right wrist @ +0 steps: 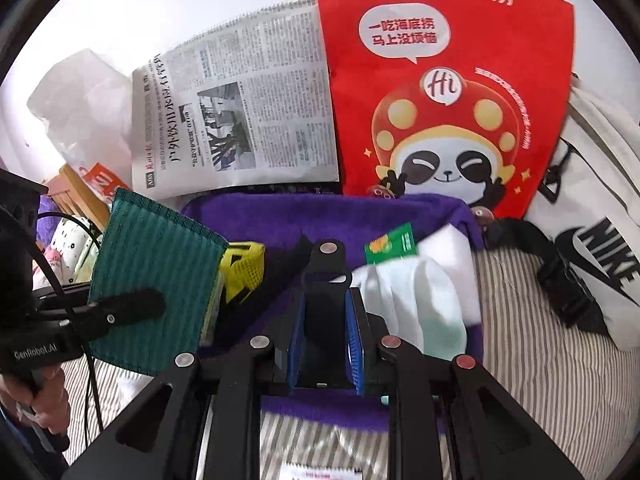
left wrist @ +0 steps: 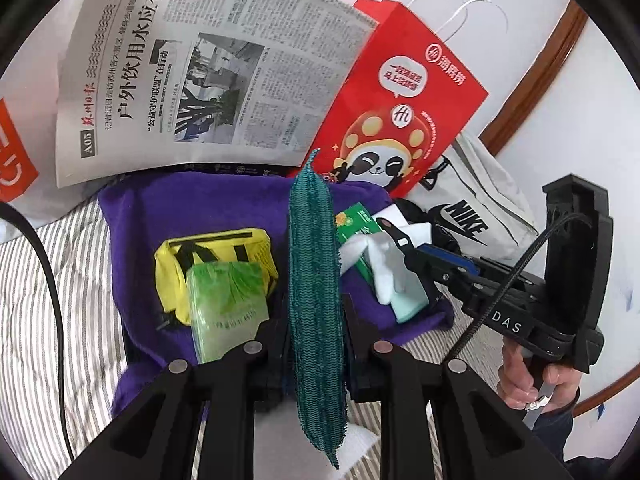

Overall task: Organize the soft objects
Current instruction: 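Open the right tool to drop the strap piece on the towel while the left tool lowers the striped cloth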

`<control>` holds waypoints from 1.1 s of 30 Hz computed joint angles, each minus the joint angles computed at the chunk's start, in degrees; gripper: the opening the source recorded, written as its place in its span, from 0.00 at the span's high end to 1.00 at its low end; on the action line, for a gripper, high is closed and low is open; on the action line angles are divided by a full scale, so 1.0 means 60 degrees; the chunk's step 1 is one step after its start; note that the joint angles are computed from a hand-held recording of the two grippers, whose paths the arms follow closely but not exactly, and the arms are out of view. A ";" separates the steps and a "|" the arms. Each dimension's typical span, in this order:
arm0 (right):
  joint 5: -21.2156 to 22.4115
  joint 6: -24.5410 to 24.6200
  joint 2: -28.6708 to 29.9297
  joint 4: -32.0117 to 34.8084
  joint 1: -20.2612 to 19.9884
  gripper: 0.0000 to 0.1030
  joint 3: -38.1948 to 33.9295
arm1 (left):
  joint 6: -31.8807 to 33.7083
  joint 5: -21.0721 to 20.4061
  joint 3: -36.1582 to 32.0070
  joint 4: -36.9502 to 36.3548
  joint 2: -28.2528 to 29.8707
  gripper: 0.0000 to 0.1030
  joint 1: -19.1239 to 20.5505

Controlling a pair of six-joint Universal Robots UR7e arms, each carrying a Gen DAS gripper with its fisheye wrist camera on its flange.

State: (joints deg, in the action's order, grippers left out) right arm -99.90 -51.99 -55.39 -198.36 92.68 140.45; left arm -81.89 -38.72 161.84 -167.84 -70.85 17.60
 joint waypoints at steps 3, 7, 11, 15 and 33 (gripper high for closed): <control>-0.0169 0.0075 0.0309 0.0017 0.0213 0.80 -0.0306 | 0.0676 0.0082 -0.0031 -0.0716 0.0153 0.82 0.0405; -0.0268 -0.0066 0.0559 0.0074 0.0356 0.80 -0.0571 | 0.1741 0.0112 -0.0200 -0.1852 0.0512 0.82 0.1076; -0.0257 -0.0309 0.0642 0.0316 0.0278 0.80 -0.0710 | 0.2907 -0.0020 -0.0377 -0.3268 0.1137 0.81 0.1908; -0.0340 -0.0549 0.0572 0.0643 0.0153 0.80 -0.0722 | 0.3533 -0.0193 -0.0481 -0.4183 0.1616 0.82 0.2469; -0.1260 -0.1328 0.1800 0.0224 -0.0202 0.80 -0.0840 | 0.4337 -0.0566 -0.0530 -0.5749 0.2465 0.81 0.3187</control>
